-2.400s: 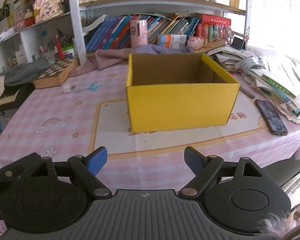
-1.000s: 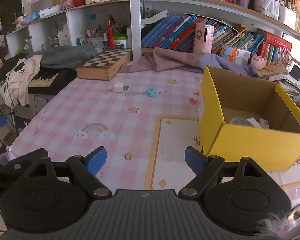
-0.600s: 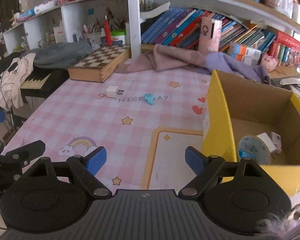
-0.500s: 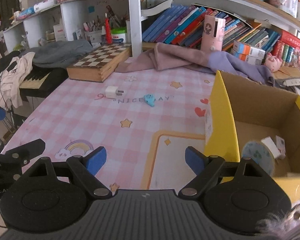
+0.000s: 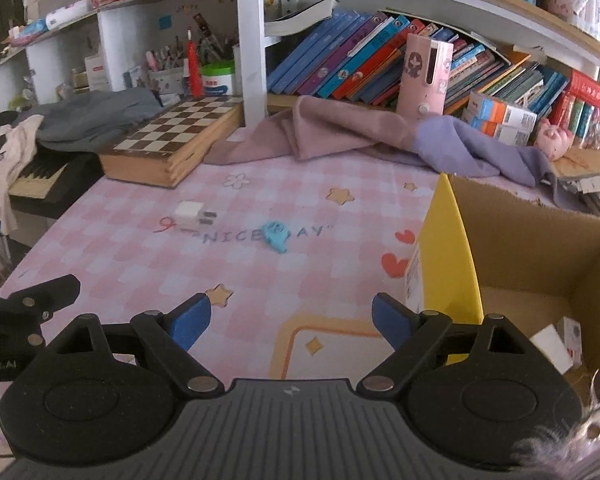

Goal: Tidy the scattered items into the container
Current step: 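Grasp the white plug with the left tool while the right tool grasps the blue whistle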

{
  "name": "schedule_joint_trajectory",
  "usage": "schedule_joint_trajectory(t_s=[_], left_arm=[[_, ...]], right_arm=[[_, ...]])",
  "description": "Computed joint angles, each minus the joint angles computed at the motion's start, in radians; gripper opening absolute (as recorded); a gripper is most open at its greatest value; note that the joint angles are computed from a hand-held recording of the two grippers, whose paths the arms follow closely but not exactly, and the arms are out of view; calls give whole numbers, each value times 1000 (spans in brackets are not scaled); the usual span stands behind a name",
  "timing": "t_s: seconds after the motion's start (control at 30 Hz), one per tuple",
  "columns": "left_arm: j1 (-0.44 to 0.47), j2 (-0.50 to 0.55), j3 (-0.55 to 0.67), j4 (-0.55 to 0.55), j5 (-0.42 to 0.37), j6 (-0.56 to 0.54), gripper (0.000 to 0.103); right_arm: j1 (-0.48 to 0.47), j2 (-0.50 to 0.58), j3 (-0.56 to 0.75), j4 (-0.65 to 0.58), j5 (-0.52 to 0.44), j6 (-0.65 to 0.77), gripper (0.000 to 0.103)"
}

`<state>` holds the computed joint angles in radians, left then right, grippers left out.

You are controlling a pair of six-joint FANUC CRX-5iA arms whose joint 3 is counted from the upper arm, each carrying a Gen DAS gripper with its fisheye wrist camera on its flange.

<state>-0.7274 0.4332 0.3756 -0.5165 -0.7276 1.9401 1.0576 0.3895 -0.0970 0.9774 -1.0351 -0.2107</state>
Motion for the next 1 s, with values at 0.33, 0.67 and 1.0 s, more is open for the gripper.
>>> schedule_joint_trajectory(t_s=[0.33,0.67,1.0], left_arm=[[40,106,98,71,16,-69,101],[76,295,317,188,-26,-162,101],[80,431,467,244,-43,-226,95]], right_arm=[[-86,50,57,38,96,51,86],[-193,146,225,-148,187,296,66],[-255,227,375,-411,173,513,51]])
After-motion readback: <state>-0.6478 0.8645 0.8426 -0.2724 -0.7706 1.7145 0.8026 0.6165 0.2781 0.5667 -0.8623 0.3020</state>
